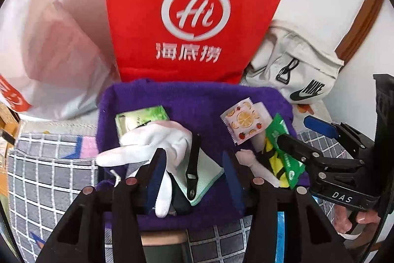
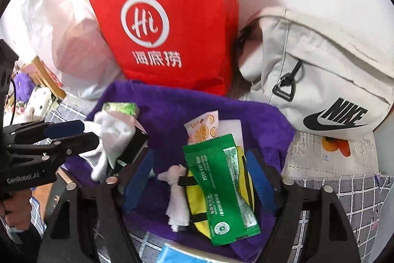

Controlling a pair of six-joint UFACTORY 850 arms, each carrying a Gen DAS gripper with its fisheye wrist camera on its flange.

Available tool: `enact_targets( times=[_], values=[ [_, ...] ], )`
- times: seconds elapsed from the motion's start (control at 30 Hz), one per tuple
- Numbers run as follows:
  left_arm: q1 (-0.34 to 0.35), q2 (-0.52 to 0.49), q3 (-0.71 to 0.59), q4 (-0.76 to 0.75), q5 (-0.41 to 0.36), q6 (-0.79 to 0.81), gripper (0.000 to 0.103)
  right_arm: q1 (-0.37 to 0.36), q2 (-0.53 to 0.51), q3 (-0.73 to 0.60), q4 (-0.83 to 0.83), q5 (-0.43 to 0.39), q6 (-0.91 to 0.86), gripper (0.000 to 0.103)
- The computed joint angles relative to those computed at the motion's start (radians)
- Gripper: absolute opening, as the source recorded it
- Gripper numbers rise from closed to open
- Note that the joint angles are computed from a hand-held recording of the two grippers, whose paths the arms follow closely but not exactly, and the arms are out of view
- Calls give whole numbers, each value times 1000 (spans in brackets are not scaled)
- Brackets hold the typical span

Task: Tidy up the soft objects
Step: 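Lower the strap and green packet onto the towel and open both tools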

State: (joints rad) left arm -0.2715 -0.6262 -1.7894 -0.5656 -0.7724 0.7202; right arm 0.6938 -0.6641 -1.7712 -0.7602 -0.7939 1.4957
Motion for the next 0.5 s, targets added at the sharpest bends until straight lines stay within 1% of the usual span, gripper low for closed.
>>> enact_targets(
  times=[0.07,0.13,0.23,0.33,0.4,0.43,0.5],
  values=[
    [8,21,19,-17,5,11,54,11,-3,-18,-6,-35,7,83],
    [18,44,42,-37,5,32,56,22,-2,-32,5,-62,-7,83],
    [28,81,78,-48,4,54,56,44,17,-22,-5,-63,6,83],
    [42,141,140,-73,14,82,60,71,30,-13,-17,-88,52,83],
    [49,190,194,-92,32,111,63,93,30,-18,-24,-129,91,84],
    [50,211,217,-96,45,121,66,111,26,-27,-34,-169,112,89],
    [54,265,274,-110,68,155,70,146,21,-41,-64,-235,137,94]
  ],
)
